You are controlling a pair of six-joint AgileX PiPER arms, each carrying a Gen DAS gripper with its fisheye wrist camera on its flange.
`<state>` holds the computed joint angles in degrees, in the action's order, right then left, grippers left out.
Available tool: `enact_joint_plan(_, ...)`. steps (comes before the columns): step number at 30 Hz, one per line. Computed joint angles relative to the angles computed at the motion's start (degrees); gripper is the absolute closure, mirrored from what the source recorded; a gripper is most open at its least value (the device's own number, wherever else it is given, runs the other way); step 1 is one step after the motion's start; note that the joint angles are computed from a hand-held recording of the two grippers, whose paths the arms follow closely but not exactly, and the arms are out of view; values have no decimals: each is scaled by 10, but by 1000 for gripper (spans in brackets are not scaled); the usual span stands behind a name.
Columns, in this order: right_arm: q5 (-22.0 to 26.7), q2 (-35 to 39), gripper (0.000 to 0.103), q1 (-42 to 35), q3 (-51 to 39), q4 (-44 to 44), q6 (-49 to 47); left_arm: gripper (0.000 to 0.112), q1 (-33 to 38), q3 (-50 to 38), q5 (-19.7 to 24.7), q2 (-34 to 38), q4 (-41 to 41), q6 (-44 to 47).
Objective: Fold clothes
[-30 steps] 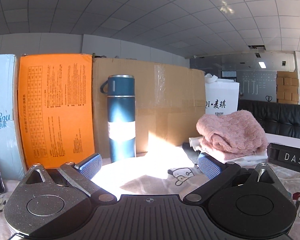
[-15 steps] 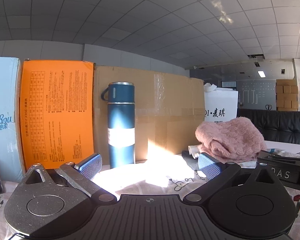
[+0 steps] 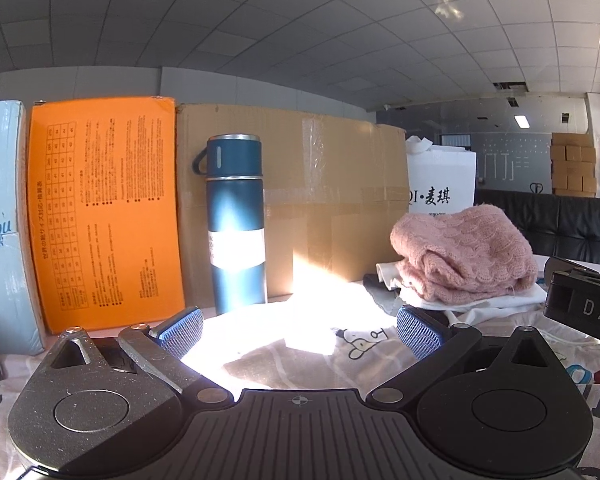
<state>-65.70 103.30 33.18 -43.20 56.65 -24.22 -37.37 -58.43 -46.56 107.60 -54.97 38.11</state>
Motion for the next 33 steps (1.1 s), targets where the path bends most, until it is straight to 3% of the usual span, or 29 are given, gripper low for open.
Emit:
enact_joint_plan(6,-39,2,0,12,15,0,22,9,-2,-1,-5,1,-5,6)
enact_joint_plan(33,-38,-3,0,17,29,-30,31,9,-4,0,-12,2,-6,8)
